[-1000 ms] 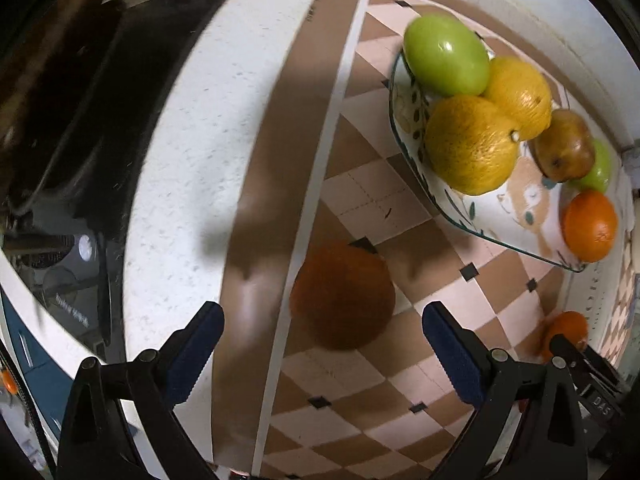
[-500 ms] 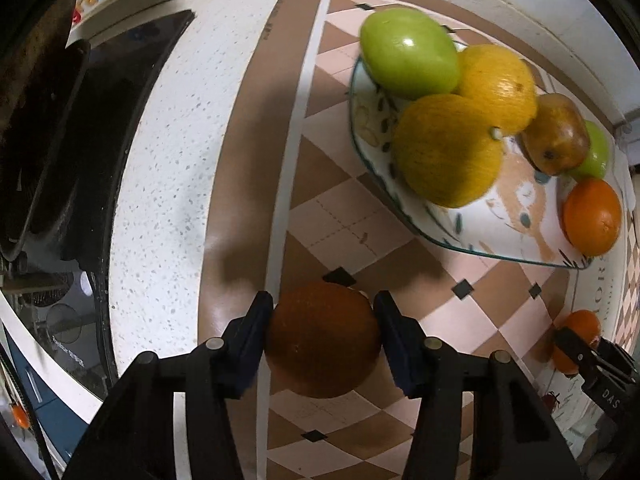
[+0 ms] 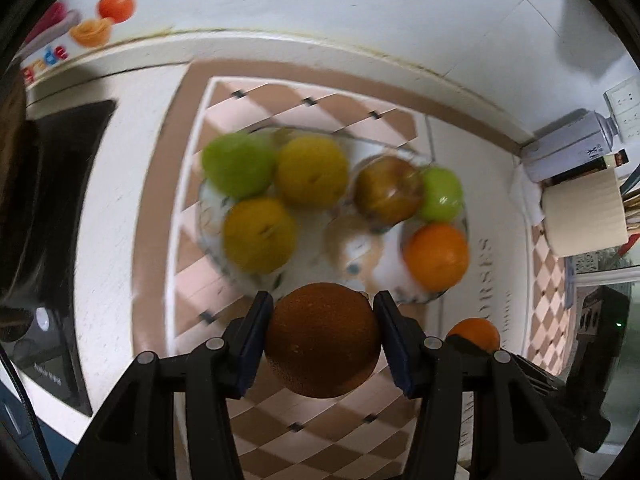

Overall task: Organize fruits
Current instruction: 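Place the orange on the plate with the right tool while the left tool places its orange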

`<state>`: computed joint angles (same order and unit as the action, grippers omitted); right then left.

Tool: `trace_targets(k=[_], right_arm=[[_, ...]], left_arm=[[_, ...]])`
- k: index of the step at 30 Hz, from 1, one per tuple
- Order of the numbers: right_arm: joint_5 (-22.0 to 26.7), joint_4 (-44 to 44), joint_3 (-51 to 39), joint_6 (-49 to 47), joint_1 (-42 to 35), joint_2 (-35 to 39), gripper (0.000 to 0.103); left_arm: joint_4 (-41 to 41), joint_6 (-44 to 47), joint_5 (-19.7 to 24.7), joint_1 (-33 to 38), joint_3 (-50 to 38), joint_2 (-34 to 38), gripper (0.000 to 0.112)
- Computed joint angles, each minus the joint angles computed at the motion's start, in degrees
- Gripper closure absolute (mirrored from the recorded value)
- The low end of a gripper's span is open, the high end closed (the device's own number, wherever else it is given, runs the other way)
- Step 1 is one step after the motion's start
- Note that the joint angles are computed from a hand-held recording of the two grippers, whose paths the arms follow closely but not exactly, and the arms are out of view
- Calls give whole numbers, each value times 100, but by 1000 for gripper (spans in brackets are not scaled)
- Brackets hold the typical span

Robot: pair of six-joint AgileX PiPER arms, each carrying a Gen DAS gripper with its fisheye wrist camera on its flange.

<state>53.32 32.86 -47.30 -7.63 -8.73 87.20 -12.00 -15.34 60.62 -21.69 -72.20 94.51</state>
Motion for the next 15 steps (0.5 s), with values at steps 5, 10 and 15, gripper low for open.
trace_targets(k=[5, 10, 15], right_arm=[[264, 70, -915, 121, -480, 464, 37], [248, -250, -1794, 472, -477, 1213, 37], [444, -301, -2219, 435, -347, 1346, 37]], left_arm=[[-152, 97, 142, 22, -840, 1018, 62], [-138, 53, 265, -34, -1193, 1512, 62], [-59, -65, 327, -23, -1369, 1794, 62]])
